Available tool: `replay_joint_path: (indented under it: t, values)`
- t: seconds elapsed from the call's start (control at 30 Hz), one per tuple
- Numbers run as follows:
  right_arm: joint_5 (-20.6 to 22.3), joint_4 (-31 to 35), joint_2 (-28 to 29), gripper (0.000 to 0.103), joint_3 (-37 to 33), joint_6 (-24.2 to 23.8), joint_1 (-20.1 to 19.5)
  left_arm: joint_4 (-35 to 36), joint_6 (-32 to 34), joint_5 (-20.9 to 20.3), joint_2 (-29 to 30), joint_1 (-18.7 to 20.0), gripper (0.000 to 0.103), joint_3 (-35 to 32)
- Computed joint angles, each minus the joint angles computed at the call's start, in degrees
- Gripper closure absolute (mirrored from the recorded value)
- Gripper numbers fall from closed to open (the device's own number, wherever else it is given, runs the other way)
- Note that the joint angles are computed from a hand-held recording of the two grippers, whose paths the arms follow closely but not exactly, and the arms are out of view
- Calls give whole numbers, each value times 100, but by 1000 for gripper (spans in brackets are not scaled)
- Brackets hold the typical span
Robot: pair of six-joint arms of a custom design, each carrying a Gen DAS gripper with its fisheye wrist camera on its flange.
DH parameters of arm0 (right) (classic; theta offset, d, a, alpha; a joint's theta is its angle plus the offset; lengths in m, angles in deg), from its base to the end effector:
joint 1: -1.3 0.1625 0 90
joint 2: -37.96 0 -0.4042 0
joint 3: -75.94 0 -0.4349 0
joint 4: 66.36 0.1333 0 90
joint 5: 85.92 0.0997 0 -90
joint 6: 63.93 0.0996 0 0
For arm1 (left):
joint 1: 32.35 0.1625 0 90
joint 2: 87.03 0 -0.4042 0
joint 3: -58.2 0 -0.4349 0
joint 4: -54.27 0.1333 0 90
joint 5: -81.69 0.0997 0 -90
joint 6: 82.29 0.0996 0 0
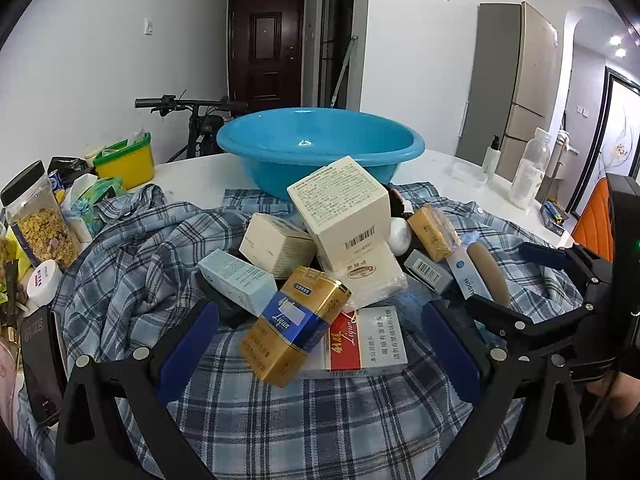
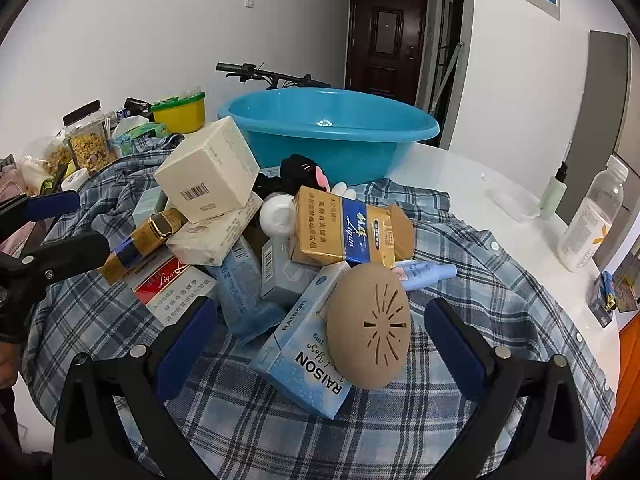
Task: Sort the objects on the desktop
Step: 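Reach both tools toward the pile of boxes on the plaid shirt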
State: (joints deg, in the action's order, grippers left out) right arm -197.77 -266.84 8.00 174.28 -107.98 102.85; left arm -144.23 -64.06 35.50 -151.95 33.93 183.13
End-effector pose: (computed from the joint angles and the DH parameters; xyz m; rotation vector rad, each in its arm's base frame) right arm 0.2237 -0.6140 -0.0417 0.9902 -2.2717 0.7797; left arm -0.0194 -0.5470 0.1789 0.4196 2.2186 -1.0423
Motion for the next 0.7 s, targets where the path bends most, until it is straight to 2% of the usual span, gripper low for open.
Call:
replay_joint_path:
  t: [0.3,0.7]
  values:
    - [-1,9,68,0,-106,-80,12,220,-107,-94,-5,86,0,-80]
    - [53,48,215,0,-335,-247,153,132,-38,-71,-83,177,0,-20]
